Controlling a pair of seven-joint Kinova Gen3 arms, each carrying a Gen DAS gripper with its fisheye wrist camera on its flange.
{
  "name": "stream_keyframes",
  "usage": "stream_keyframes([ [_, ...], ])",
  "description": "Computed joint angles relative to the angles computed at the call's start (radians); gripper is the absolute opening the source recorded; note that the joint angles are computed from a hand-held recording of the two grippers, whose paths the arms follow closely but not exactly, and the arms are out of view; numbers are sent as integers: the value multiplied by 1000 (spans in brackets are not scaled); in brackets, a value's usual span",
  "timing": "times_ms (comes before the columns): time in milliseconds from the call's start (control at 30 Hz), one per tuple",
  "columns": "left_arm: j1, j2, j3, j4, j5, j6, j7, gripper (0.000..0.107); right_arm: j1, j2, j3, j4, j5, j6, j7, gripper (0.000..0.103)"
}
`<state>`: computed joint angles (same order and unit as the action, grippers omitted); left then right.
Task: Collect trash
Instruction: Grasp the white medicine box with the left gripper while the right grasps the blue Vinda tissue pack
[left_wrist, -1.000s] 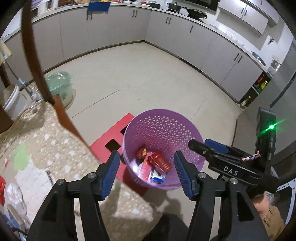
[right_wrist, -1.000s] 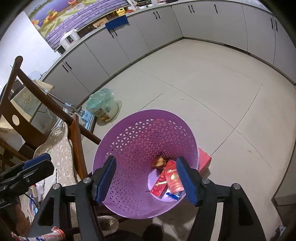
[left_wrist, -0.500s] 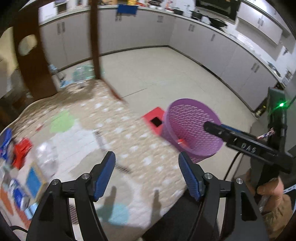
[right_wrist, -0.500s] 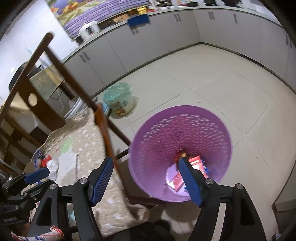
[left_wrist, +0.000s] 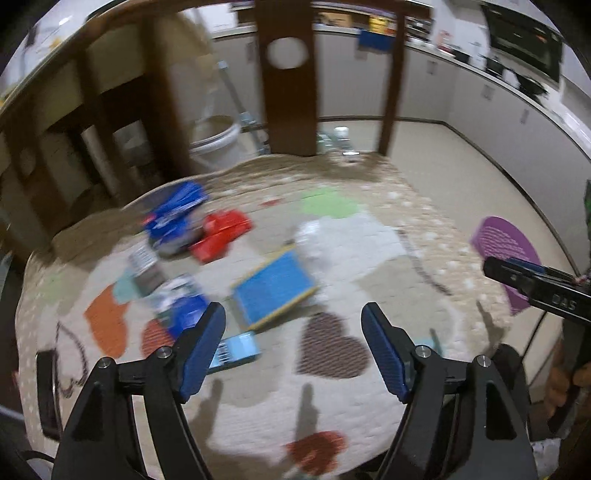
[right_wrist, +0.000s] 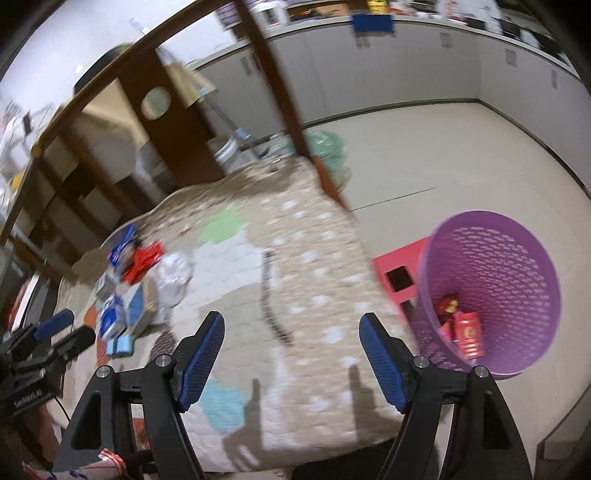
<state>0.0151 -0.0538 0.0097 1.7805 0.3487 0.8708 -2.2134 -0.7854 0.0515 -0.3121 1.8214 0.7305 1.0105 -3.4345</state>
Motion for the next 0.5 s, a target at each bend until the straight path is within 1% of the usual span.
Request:
stream_keyframes([
  [133, -68, 44, -54, -13, 14, -5, -20, 75, -17, 63, 9, -70, -13, -17, 67, 80],
  [233, -123, 93, -70, -34, 7, -14, -5, 75, -37, 99, 30, -110, -28, -26, 113, 80],
  [300, -170, 144, -80, -68, 21, 3, -2, 75, -46, 124, 47, -133, -41, -41, 145, 81],
  [400, -237, 226, -77, -147, 45, 55, 32, 75, -57, 154, 72, -156, -63, -71, 185, 81],
  [500, -286, 295, -52, -217, 82, 97, 46, 75, -62, 184, 94, -178, -89, -105, 227, 81],
])
